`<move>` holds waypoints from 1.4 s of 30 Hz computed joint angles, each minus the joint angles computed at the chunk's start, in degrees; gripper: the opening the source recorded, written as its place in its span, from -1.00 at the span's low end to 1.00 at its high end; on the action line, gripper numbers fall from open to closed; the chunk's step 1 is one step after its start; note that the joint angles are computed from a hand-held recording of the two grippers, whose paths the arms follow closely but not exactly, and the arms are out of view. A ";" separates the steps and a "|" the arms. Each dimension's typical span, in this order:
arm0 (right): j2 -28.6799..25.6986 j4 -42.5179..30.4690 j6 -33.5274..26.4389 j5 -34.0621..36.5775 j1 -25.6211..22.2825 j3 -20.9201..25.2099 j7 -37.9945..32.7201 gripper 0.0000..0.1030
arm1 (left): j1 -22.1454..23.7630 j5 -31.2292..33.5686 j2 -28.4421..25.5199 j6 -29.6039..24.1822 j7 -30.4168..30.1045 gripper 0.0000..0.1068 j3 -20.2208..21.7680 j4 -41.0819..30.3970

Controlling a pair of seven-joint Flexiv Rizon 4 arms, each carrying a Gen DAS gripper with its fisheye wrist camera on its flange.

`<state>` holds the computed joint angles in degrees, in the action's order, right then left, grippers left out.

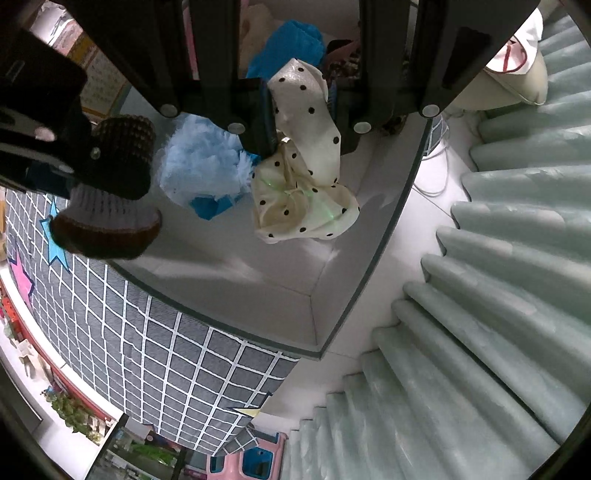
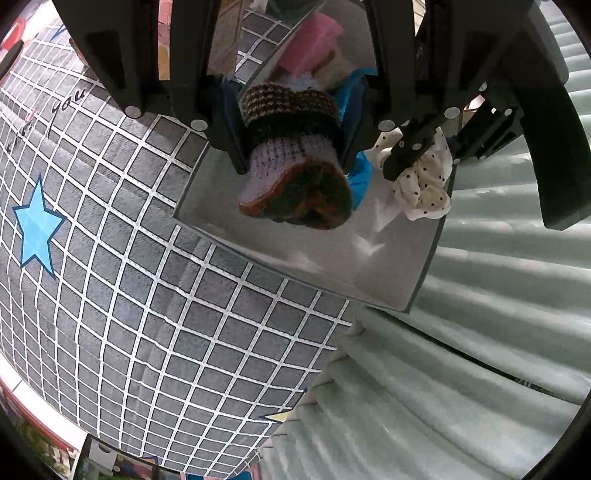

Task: Organize soft objects
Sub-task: 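Lower both tools into the box and open them, releasing scrunchie and pouch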

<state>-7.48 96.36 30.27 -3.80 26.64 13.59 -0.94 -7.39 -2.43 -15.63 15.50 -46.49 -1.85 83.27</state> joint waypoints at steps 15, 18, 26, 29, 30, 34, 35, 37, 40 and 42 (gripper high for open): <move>-0.54 0.30 0.69 1.09 -0.06 0.00 -0.03 -0.05 | -0.35 0.47 -0.43 -0.25 -0.36 -0.54 -0.11 -0.37; -0.60 0.35 0.77 1.28 -0.10 0.00 -0.21 -0.05 | -0.38 0.54 -0.52 -0.36 -0.34 -0.54 -0.12 -0.44; -0.76 0.21 0.38 1.65 -0.14 -0.02 -0.49 -0.05 | -0.52 0.97 -0.80 -0.58 -0.51 -0.54 -0.07 -0.50; -0.84 0.14 0.43 1.81 -0.15 -0.02 -0.58 -0.05 | -0.60 1.17 -0.95 -0.66 -0.59 -0.53 -0.07 -0.58; -0.90 0.13 0.50 1.90 -0.16 -0.02 -0.59 -0.05 | -0.61 1.21 -1.03 -0.73 -0.61 -0.53 -0.07 -0.64; -0.98 0.14 0.49 2.10 -0.23 -0.04 -0.93 -0.05 | -0.52 0.93 -1.26 -0.83 -0.51 -0.47 -0.10 -0.69; -0.94 0.19 0.50 2.14 -0.24 -0.03 -0.94 -0.05 | -0.37 0.47 -1.21 -0.78 -0.42 -0.38 -0.10 -0.56; -0.98 0.17 0.39 1.99 -0.16 -0.03 -0.82 -0.05 | -0.02 -0.78 -1.04 -0.64 -0.03 -0.04 -0.21 -0.22; -0.81 0.37 0.42 1.54 -0.01 0.01 -0.44 -0.04 | 0.15 -1.68 0.42 3.54 0.86 0.43 -0.06 2.14; -0.43 0.73 0.73 0.72 0.18 0.05 0.22 0.24 | 0.38 -2.04 0.91 4.88 1.25 0.51 -0.01 2.76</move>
